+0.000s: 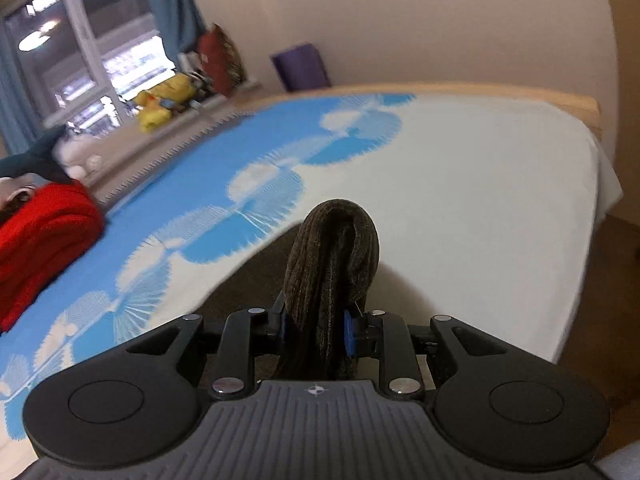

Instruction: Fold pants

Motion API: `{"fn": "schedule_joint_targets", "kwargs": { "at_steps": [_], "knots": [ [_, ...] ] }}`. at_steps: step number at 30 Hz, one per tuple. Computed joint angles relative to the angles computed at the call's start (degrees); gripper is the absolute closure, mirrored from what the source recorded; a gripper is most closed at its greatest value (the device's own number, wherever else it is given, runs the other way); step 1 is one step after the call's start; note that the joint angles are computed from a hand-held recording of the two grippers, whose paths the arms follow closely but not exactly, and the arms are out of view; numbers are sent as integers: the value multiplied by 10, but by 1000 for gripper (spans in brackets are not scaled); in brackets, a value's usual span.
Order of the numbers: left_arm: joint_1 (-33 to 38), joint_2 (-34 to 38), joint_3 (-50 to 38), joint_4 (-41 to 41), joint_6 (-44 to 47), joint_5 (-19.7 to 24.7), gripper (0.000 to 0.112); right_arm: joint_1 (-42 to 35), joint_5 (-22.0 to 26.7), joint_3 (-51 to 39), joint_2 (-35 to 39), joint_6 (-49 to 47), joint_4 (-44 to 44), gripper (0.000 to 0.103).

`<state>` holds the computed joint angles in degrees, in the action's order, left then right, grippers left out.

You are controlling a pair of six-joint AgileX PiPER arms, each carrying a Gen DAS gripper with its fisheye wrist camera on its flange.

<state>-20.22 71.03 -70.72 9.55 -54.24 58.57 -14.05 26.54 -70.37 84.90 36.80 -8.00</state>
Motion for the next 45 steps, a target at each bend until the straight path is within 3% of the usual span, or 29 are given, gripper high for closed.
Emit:
{"fn": "schedule_joint_targets", "kwargs": {
  "at_steps": [2,5,10,12,14,15,17,18,20,22,23,26,27,28,29,30,31,33,35,37,39,42,44,45],
  "knots": [
    [38,-15,2,-76,45,-27,10,35,-21,8,-17,-4,-42,78],
    [84,-22,-10,-199,154,-64,10,117,-53,31,-66,-89,-42,78],
    [114,-15,15,-315,260,-108,10,284,-83,89,-112,-375,162,76],
    [139,4,53,-430,367,-133,10,338,-58,112,-101,-490,225,75],
    [147,25,92,-536,417,-148,10,355,-3,129,-73,-604,333,73],
    [135,31,108,-562,426,-169,10,353,-9,150,-74,-661,378,71],
    [108,60,101,-545,422,-181,10,335,-9,174,-101,-751,454,55],
    [89,74,87,-506,389,-184,10,310,25,165,-100,-782,502,43],
    [78,93,72,-496,383,-182,10,228,140,123,-91,-799,586,28],
    [73,106,60,-520,397,-184,10,164,200,103,-105,-783,618,22],
    [66,117,44,-509,387,-182,10,131,211,108,-123,-790,630,14],
    [33,170,-29,-397,268,-164,11,53,189,111,-139,-815,636,12],
    [27,195,-63,-372,238,-139,13,36,171,117,-145,-810,630,12],
    [26,213,-90,-359,221,-115,30,23,149,118,-137,-795,624,12],
    [13,241,-136,-323,188,-82,61,10,132,118,-128,-767,617,12],
    [1,267,-187,-284,170,-43,79,0,118,115,-113,-745,616,12],
    [-6,284,-229,-267,161,-18,86,-7,103,117,-108,-711,604,14],
    [-11,292,-285,-277,171,-4,88,-25,78,112,-90,-644,586,18],
    [-15,271,-314,-252,181,-8,90,-43,69,121,-93,-649,637,18],
    [11,212,-273,-281,226,-36,91,-44,56,128,-105,-675,670,18],
    [38,125,-172,-290,271,-81,91,-33,47,134,-113,-707,698,18],
    [80,31,-2,-246,269,-129,92,-45,108,137,-103,-772,783,18],
    [145,23,108,-301,319,-145,93,-25,140,112,-70,-764,780,18],
    [172,12,164,-359,366,-184,93,-18,161,97,-54,-754,766,18]
  ]
}}
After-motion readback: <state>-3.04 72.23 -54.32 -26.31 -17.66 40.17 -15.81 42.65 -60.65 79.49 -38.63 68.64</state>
